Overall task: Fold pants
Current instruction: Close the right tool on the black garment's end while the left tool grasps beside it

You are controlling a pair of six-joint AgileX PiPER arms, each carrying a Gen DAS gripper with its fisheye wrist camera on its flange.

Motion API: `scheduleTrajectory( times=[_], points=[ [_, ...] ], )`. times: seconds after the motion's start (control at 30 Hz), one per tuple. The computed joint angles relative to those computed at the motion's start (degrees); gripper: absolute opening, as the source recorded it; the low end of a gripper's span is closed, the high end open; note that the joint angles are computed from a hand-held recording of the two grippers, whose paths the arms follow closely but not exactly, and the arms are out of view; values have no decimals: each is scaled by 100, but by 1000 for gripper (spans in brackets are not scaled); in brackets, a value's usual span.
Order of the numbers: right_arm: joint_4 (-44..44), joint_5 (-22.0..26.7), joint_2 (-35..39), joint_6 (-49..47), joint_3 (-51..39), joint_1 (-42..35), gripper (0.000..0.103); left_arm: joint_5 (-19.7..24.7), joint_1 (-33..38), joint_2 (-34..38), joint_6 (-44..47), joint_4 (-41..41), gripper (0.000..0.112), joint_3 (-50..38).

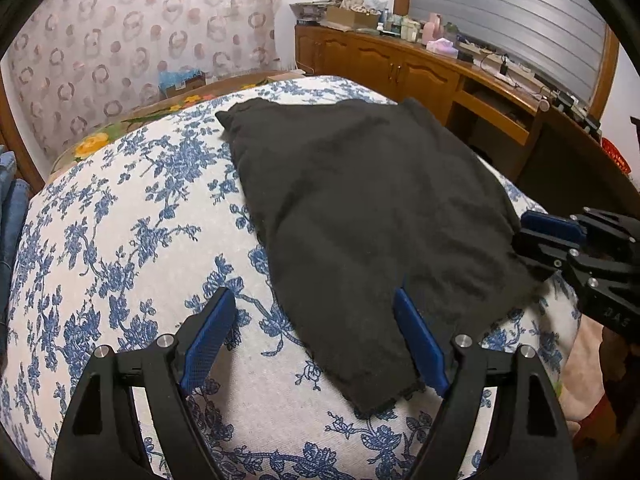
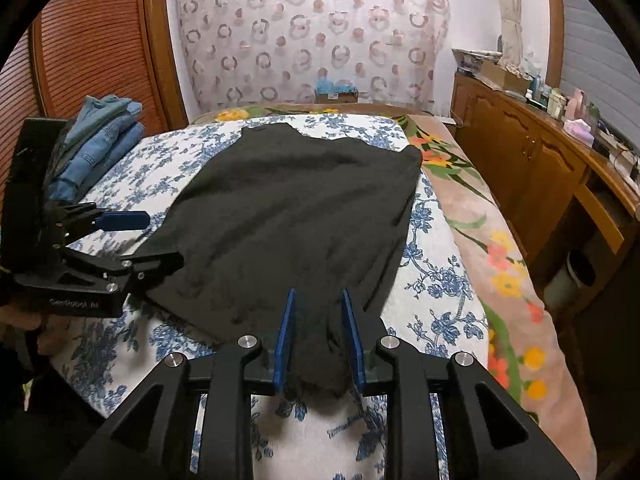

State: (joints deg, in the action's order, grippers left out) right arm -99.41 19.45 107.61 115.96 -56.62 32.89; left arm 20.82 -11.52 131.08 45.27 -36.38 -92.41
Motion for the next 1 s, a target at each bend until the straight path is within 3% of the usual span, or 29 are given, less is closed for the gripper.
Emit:
scheduleTrajectory(
  times=[0.1, 0.37, 0.63, 0.77, 0.9, 1.0],
  points=[
    [443, -43, 133, -405, -96, -68, 32, 3, 34, -7, 132, -170, 82, 34],
    [245, 159, 168, -149, -67, 42, 37, 4, 50, -10, 249, -314, 82, 81],
    [762, 309, 202, -581, -178, 114, 39, -11, 56, -31, 263, -313, 82, 105],
    [682, 132, -5, -373, -24, -7, 40, -149, 105, -243, 947, -999, 82, 447],
    [518, 46, -145, -165, 184, -89, 46, -234, 123, -451, 1252, -1378, 71, 731],
    [502, -9, -191, -107, 275, -122, 47, -61, 210, -563, 1801, -1947, 62, 899]
  ],
)
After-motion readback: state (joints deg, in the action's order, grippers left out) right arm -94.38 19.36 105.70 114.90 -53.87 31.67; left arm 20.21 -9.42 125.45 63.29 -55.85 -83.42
